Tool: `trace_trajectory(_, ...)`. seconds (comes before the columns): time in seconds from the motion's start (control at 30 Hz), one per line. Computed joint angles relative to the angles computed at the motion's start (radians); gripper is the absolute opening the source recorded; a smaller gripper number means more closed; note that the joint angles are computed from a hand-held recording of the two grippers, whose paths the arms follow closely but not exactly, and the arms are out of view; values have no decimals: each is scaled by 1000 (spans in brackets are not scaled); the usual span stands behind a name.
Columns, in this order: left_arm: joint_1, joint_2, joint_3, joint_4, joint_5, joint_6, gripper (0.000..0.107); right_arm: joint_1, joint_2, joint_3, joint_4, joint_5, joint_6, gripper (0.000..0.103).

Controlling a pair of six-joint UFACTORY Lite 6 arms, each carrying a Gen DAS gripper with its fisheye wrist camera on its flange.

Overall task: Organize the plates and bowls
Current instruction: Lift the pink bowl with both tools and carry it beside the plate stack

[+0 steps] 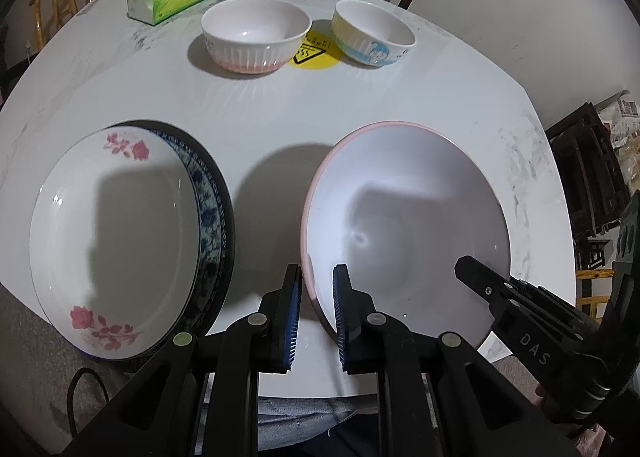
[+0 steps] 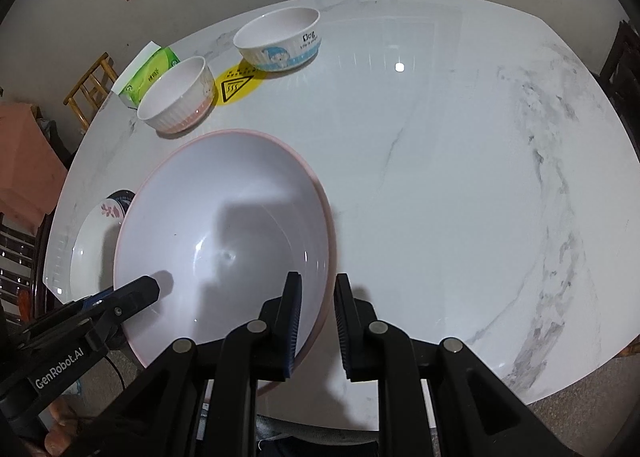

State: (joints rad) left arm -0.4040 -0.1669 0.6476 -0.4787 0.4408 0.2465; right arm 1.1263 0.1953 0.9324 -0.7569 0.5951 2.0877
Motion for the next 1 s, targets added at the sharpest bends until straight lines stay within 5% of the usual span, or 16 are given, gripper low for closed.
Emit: trace_trajectory(1.0, 36, 0, -30, -67, -20, 101, 14, 13, 44, 68, 11, 28, -39, 29)
